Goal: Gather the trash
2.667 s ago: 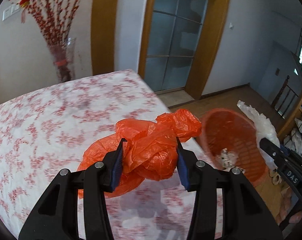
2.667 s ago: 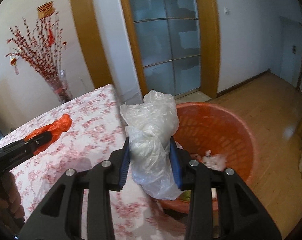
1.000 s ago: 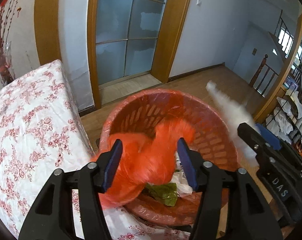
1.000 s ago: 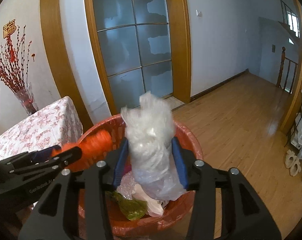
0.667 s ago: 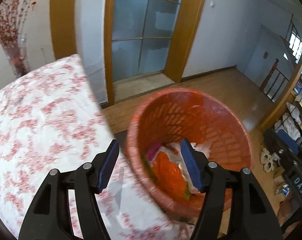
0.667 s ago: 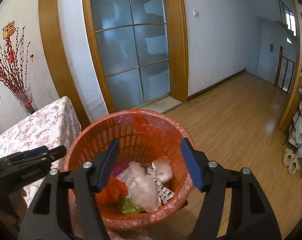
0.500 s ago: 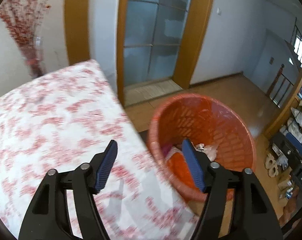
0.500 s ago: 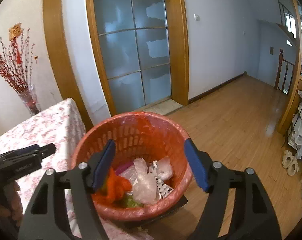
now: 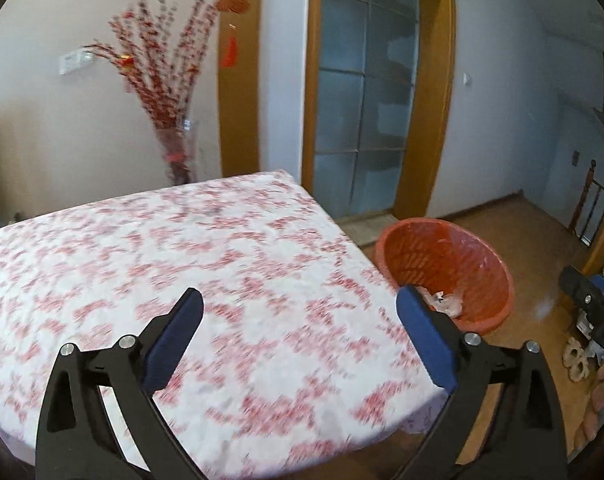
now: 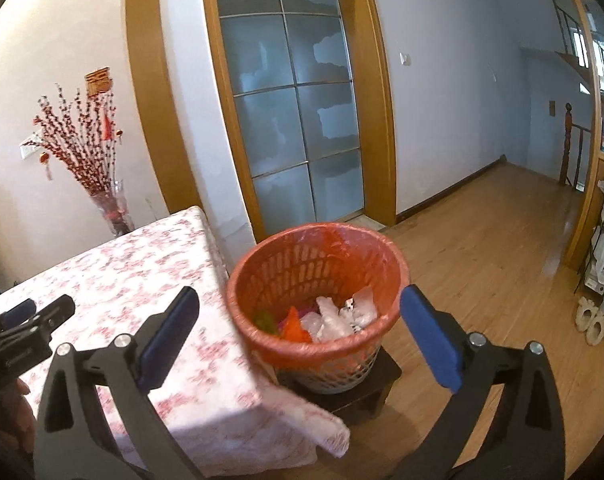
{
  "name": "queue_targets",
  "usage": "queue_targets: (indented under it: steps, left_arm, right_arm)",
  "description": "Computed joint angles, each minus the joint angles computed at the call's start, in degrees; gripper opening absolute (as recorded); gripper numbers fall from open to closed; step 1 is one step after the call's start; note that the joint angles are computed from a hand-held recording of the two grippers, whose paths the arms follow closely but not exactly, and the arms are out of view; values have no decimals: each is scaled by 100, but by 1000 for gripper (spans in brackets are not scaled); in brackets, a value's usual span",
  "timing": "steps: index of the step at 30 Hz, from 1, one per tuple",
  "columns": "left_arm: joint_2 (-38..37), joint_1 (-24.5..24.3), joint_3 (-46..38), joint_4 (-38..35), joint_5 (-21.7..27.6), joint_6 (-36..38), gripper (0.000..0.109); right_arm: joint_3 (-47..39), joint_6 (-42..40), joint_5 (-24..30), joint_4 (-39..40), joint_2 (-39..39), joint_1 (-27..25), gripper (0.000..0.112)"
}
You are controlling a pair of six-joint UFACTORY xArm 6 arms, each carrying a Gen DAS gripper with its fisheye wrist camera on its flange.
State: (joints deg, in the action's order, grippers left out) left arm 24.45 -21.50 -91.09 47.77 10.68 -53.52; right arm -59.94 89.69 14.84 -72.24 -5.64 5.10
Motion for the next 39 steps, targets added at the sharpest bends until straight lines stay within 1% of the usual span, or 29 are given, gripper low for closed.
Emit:
queue_targets:
  steps: [2,4,6,8,11,12,13,19,22,28,30,39]
  left_arm:
    - [-272,73,334,745,-40,-797,100]
    - [-551,121,653,1485,-1,-1607,100]
    - [-780,148,910,2074,54,-2224,100]
    - [-1036,151,1202,2757,164,-2888,100]
    - [-1273,121,1494,3319,332,-3434,100]
    - [-1360,108,1606,3444,386,-3574,100]
    - [-1413,99,1677,3536,419,-3677,100]
    - [-1838,63,2217,4008,665,-4293,100]
    - [-1964,2,2384,4184,851,-4489,100]
    - [-2132,-43,2604,4181,1067,-4620,100]
    - [-2146,-31,2635,4104,1069,-4599,100]
    - [-2193,-32,2736,4032,1070,-4625,100]
  right_arm:
    - [156,64,155,-99,-181,172,98]
    - [278,65,404,-145,-331,374,98]
    - [412,79,563,-201,-483,531,98]
    - [523,178,896,-268,-609,771,98]
    - [596,240,1445,-365,-710,1116,98]
    - [633,250,1701,-365,-758,1265,98]
    - [686,297,1892,-399,-815,1394,98]
    - [935,498,2504,-606,-1048,1865,98]
    - [1012,529,2640,-589,-1095,2025,98]
    - [1006,523,2985,-501,-1075,2278,98]
    - [999,543,3133,-491,-1074,2377,98]
    - [1004,522,3415,-357,-1057,2527,98]
